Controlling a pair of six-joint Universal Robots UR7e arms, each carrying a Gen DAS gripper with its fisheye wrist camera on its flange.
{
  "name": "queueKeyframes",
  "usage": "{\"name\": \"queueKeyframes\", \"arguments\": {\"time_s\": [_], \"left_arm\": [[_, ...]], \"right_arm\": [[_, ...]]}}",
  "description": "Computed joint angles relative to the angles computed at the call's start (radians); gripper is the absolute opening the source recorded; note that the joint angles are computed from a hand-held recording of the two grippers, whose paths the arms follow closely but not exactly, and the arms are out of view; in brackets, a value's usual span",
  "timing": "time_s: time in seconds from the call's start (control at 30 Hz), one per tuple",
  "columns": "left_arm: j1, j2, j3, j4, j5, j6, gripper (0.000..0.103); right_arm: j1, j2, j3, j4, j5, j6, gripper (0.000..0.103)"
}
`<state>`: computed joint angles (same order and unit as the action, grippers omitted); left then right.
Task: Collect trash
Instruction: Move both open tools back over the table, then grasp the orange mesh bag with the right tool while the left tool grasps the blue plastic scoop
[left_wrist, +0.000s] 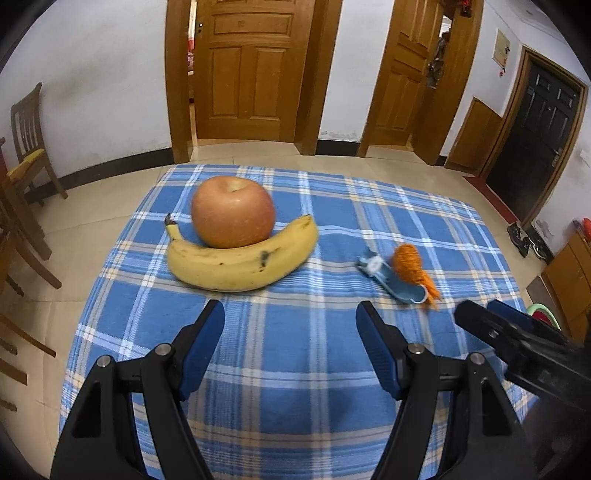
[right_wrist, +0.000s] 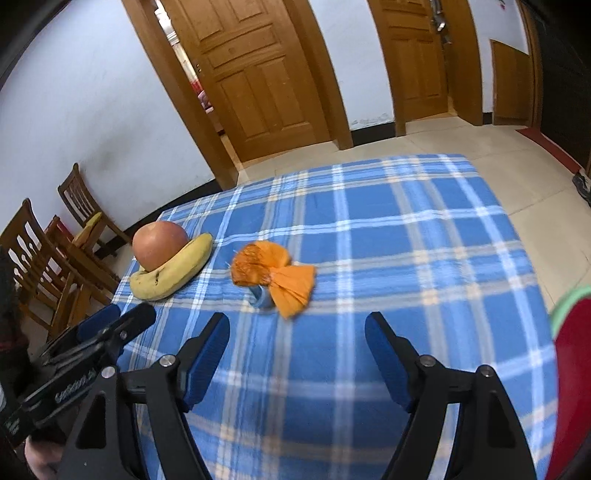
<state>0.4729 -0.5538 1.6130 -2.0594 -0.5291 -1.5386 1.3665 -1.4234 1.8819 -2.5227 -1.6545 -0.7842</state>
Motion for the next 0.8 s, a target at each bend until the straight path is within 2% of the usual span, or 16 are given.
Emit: {"name": "queueKeyframes", "arguments": {"time_s": [0.13, 0.33, 0.4, 0.47, 0.53, 0.8], "left_arm": [[0.005, -0.006, 0.017, -0.025, -0.004, -0.001, 0.073], [0.01, 0.002, 0.014, -0.057, -0.007, 0.036, 0.073], [0.011, 0.006, 0.011, -0.065, -0.008, 0.049, 0.073], [0.013, 0.008, 0.009, -0.07, -0.009, 0.056, 0.073], [0.015, 0.011, 0.004, -0.07, -0.01, 0.061, 0.073], [0.02, 0.027, -0.027, -0.091, -0.013, 0.108, 0.073]], "right_arm": [[0.027, 0.057, -0.009, -0.046, -0.022, -0.006, 0.078], [0.045, 0.117, -0.04, -0.049, -0.027, -0.002, 0.077], [0.044, 0.129, -0.053, -0.029, -0.021, 0.009, 0.07], [0.044, 0.14, -0.067, -0.002, -0.019, 0.027, 0.057], [0.039, 0.143, -0.077, 0.018, -0.007, 0.033, 0.049], [0.022, 0.091, -0.068, 0.032, 0.073, 0.01, 0.022]]}}
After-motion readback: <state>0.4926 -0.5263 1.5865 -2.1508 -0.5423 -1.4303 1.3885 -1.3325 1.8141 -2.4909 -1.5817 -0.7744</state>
